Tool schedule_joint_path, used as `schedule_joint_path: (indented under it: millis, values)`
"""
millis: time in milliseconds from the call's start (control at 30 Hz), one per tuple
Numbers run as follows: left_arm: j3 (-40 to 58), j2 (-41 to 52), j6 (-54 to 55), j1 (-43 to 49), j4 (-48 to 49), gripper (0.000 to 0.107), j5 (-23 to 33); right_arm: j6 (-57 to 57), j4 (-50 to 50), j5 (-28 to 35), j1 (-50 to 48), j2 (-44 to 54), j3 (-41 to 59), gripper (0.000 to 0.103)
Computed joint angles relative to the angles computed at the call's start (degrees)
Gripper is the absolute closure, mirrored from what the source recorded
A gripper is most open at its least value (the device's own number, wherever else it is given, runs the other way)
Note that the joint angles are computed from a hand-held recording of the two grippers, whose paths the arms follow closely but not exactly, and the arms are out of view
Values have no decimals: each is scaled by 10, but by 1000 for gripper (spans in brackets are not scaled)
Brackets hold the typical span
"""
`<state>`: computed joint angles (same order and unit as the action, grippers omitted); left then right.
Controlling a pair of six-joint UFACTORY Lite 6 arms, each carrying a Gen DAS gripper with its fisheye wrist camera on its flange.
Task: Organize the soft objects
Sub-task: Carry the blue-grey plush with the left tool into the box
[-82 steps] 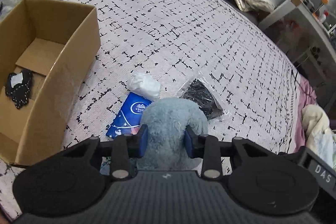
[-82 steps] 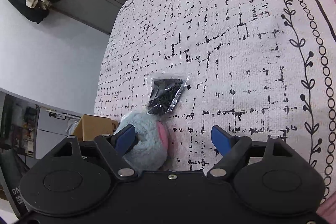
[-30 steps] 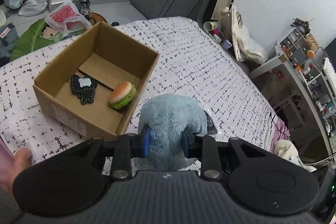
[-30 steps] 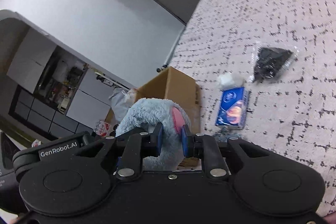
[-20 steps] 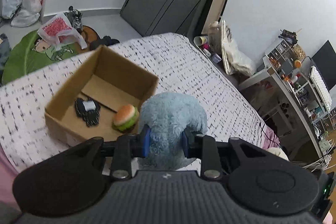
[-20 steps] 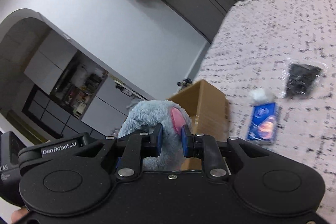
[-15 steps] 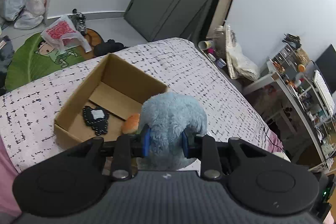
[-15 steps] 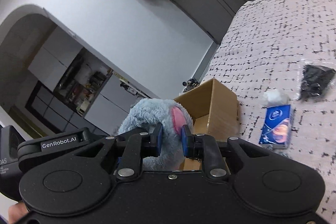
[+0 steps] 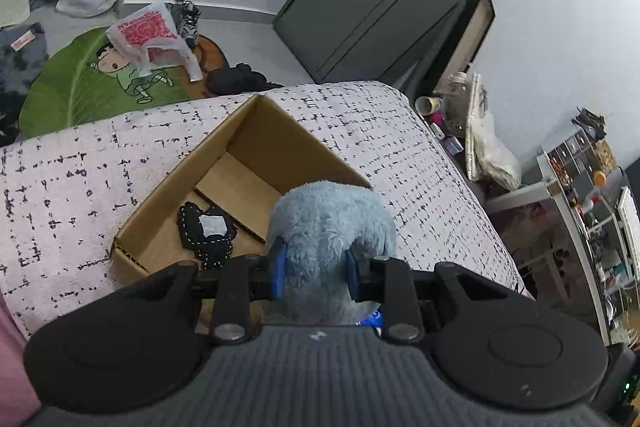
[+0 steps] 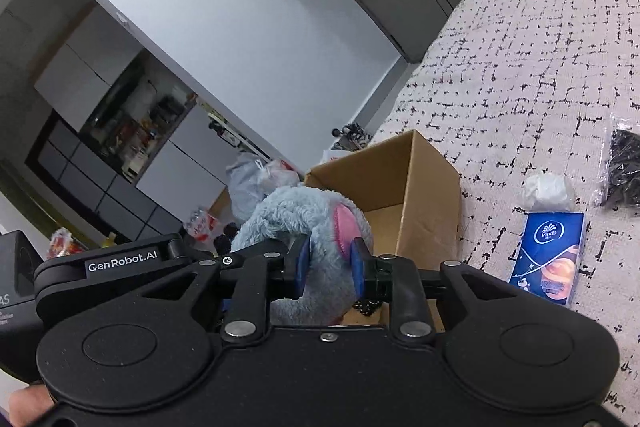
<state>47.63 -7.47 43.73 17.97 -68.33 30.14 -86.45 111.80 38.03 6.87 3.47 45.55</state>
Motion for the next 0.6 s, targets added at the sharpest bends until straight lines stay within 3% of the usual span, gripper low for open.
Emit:
schedule_joint_path:
  millis: [167, 233, 300, 467, 600]
  values:
    - [31, 66, -54, -15, 44, 78, -17, 12, -5, -33, 4, -2, 0, 70]
    - [44, 87, -105, -22, 92, 76, -21, 22, -11, -74, 10, -18, -2, 58]
    - [46, 91, -127, -21, 116, 74, -23, 15, -6, -98, 10, -38, -13, 55]
    - [36, 72, -152, -26, 150, 53, -27, 94, -86, -109, -5, -69, -18, 47]
    - [39, 49, -226, -52, 230, 45, -38, 192, -205, -107, -17, -98, -12, 41]
